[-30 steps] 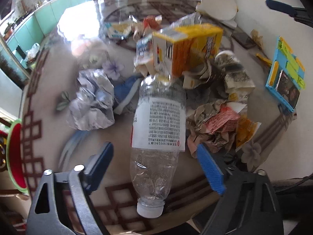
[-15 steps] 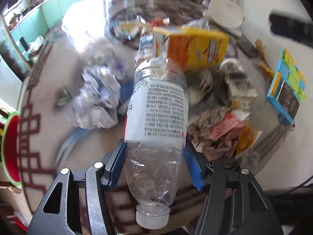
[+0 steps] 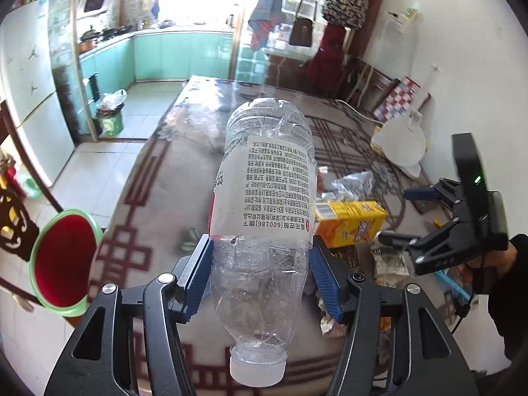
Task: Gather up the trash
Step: 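Grasp the yellow juice box with the right tool while the left tool holds the bottle, then carry bottle and juice box over the red bucket and open both tools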
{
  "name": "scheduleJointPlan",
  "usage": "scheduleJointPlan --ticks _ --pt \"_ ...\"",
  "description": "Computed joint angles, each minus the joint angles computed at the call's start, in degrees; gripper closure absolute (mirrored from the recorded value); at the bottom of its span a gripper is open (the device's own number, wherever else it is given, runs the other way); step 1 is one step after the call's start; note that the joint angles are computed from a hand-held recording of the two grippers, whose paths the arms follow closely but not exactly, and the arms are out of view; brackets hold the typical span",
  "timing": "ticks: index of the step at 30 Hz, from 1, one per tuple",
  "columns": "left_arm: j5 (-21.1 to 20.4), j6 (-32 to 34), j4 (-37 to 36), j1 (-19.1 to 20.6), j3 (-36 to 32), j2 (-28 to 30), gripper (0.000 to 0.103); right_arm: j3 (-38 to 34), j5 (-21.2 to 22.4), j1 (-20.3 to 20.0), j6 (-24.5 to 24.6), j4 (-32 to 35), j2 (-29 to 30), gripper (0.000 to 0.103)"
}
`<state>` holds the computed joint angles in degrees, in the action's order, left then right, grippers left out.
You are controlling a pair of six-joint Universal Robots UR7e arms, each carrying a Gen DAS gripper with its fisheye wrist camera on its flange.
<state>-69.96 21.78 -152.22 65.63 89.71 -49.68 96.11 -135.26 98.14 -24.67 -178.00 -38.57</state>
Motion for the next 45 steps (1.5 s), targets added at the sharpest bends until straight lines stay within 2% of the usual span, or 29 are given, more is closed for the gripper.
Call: scheduleJointPlan --ticks 2,5,7,11,13,16,21,24,30,34,39,45 --pt "0.34 -1.08 0.02 0.16 -0.38 0.02 0.046 -2.85 -1.62 -0.43 -4.97 1.65 2.05 0.001" --pt "1.30 -2.21 1.26 0.37 -1.17 0.22 0.046 -6.92 -2.76 -1.67 -7.06 6.15 4.75 0.002" --pt "2.30 -2.71 2.18 0.40 -1.75 0.24 0.046 -8.05 -2.71 -2.26 -7.98 6.68 5.96 0.030" --pt "3.96 -3.67 2.45 0.53 -2.33 0.25 0.045 -7.42 0.26 -2.78 -7.98 4.95 5.50 0.048" --pt "4.36 -4.41 2.79 0.65 -3.04 0.63 0.046 -5.90 2.23 -2.72 -6.81 3.18 4.18 0.061" --pt "4.13 -4.58 2.45 0.87 -3.93 1.11 0.045 -4.14 2.52 -2.17 -5.43 -0.88 2.77 0.064" --pt "3.85 -3.06 1.12 0.73 -4.75 1.66 0.045 -0.24 5.67 -0.84 -0.07 -6.09 -1.30 0.065" --pt "3.43 -2.49 0.97 0.77 -5.32 1.83 0.045 1.73 6.97 0.39 2.72 -9.38 -3.27 0.075" --pt "2.61 -1.96 1.89 1.56 -6.76 1.79 0.045 1.35 7.24 2.85 5.85 -12.22 -3.52 0.075" --pt "1.78 -0.90 2.87 2.55 -8.74 2.07 0.045 0.41 8.91 3.55 10.25 -10.92 -3.42 0.075" --pt "0.16 0.03 4.73 4.76 -13.06 2.84 0.045 -4.79 7.02 6.12 12.10 -10.20 0.08 0.075" --pt "0.39 0.43 8.82 8.04 -20.35 4.65 0.045 -16.52 5.31 9.37 13.52 -4.39 7.59 0.075"
